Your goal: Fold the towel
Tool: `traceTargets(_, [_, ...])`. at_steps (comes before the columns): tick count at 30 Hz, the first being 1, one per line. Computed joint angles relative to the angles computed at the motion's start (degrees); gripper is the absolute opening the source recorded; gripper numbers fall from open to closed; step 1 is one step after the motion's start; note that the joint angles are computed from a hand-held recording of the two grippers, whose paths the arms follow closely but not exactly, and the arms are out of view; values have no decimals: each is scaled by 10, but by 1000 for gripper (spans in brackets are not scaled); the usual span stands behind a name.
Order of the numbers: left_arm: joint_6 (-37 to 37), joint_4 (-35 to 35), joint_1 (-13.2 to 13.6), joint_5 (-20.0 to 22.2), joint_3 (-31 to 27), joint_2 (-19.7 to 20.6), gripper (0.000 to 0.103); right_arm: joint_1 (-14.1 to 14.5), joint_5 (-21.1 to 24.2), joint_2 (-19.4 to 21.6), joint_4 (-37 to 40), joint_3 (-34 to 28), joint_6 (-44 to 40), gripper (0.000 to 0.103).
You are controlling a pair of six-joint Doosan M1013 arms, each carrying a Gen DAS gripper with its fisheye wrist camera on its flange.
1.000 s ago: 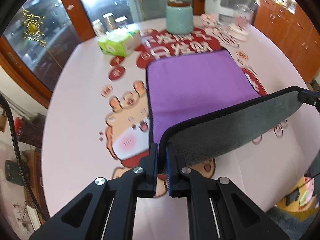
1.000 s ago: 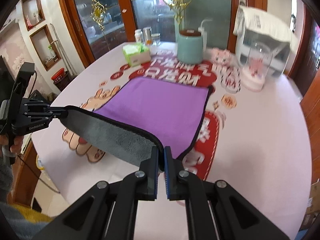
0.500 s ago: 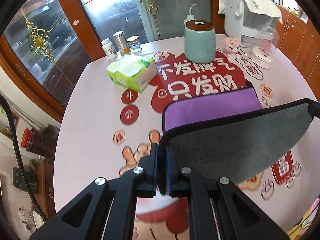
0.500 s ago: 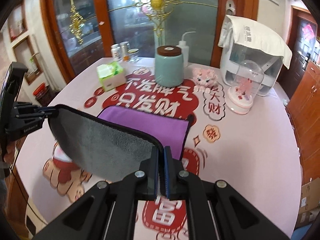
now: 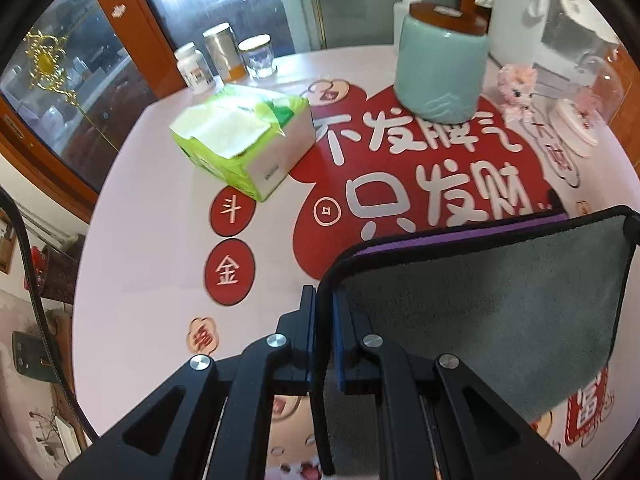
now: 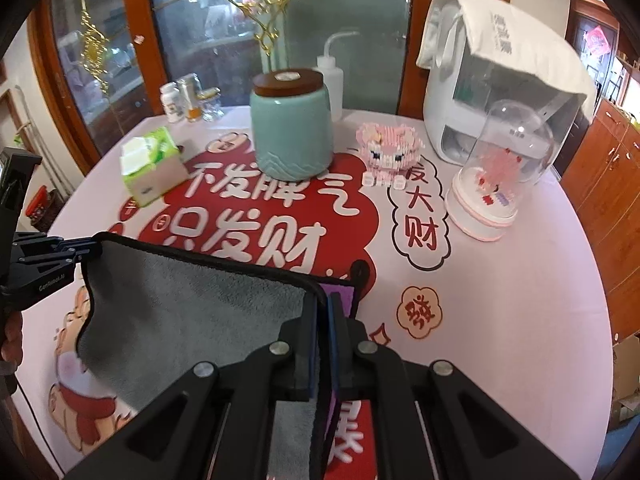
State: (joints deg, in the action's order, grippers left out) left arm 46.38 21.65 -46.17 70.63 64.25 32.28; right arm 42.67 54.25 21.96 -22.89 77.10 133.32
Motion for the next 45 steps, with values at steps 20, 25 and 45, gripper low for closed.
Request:
traceTargets(20, [-17,-18,16,-24,-19,43,6,-19,22,47,20,-11,10,5])
traceTargets(25, [-26,-3,12,-23,-16,44,10,-20,22,49,24,-9,6,5])
traceTargets(45, [-114,28,7,-41,46,-1,93,-7,32,23,1,1,58,34])
